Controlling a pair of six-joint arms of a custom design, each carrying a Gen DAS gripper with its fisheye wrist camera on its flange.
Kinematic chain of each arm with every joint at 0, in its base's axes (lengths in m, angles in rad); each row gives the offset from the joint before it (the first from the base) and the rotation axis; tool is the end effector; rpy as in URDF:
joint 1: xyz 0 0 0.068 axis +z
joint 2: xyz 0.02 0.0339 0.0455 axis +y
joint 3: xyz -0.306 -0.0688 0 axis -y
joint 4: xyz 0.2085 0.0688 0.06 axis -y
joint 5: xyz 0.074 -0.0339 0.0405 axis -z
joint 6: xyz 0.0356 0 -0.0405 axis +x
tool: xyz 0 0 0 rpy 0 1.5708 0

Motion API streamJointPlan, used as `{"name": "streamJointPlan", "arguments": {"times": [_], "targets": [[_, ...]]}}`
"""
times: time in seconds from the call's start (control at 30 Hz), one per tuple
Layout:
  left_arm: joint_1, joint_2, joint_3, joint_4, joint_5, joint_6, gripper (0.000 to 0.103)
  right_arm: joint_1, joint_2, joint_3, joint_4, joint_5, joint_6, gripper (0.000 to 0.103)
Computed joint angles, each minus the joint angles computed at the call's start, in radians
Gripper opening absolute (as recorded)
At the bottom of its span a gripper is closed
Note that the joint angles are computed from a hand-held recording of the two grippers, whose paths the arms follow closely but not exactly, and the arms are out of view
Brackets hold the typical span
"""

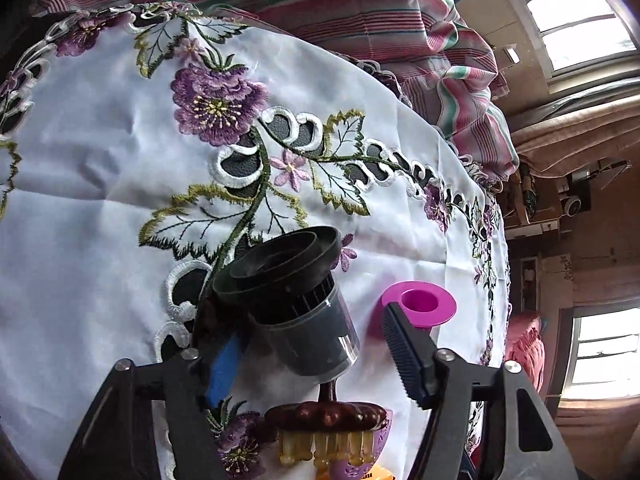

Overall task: Organize rigid objects
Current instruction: 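Grasp the black cylindrical cup with left while right reaches toward the brown claw clip, then carry the black cup into the tray and release with left while right grasps the brown clip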

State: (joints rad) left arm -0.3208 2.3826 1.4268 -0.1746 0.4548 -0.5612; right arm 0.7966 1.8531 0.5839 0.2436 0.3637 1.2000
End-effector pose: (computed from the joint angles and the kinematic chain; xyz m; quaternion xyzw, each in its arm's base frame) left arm 0.4283 -0.1588 0.0925 -0.0651 0.9498 -0.2898 0.0985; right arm 0.2049 0.1914 0.1344 0.2375 0.9182 0.1282 0.2898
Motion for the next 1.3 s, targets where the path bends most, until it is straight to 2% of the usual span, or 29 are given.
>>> {"name": "streamJointPlan", "arguments": {"times": [0.03, 0.1, 0.27, 0.57, 0.6, 0.7, 0.77, 0.93, 1.1, 1.17, 1.2, 1.23, 1.3], "targets": [[0.001, 0.005, 0.008, -0.003, 0.003, 0.001, 0.051, -0.002, 0.004, -0.001, 0.006, -0.005, 0.0, 0.057], [0.005, 0.014, 0.004, 0.015, 0.011, 0.004, 0.044, -0.003, 0.012, 0.005, 0.004, -0.013, -0.006, 0.057], [0.017, -0.038, -0.095, 0.082, -0.024, 0.07, 0.043, -0.001, 0.021, 0.006, 0.011, -0.018, -0.018, 0.057], [0.119, -0.285, -0.486, 0.264, -0.092, 0.293, 0.043, 0.031, 0.032, 0.009, 0.103, -0.038, -0.071, 0.057], [0.14, -0.317, -0.536, 0.283, -0.077, 0.308, 0.043, 0.038, 0.038, 0.014, 0.116, -0.04, -0.084, 0.058], [0.173, -0.407, -0.662, 0.325, -0.09, 0.361, 0.043, 0.061, 0.073, 0.073, 0.088, -0.05, -0.146, 0.068], [0.21, -0.478, -0.749, 0.355, -0.075, 0.395, 0.043, 0.07, 0.093, 0.111, 0.082, -0.054, -0.182, 0.069], [0.298, -0.653, -0.911, 0.359, -0.058, 0.496, 0.043, 0.04, 0.168, 0.304, -0.074, -0.065, -0.296, 0.077], [0.415, -0.811, -1.007, 0.302, -0.022, 0.588, 0.043, -0.023, 0.328, 0.519, -0.269, -0.106, -0.344, 0.077], [0.477, -0.866, -1.034, 0.279, -0.005, 0.635, 0.043, -0.037, 0.377, 0.549, -0.285, -0.153, -0.351, 0.077], [0.511, -0.887, -1.039, 0.26, 0.006, 0.659, 0.043, -0.038, 0.385, 0.541, -0.267, -0.155, -0.34, 0.069], [0.555, -0.902, -1.046, 0.24, 0.026, 0.696, 0.043, -0.037, 0.385, 0.522, -0.236, -0.154, -0.332, 0.065], [0.64, -0.92, -1.057, 0.211, 0.047, 0.744, 0.043, -0.024, 0.38, 0.509, -0.222, -0.142, -0.332, 0.065]]}}
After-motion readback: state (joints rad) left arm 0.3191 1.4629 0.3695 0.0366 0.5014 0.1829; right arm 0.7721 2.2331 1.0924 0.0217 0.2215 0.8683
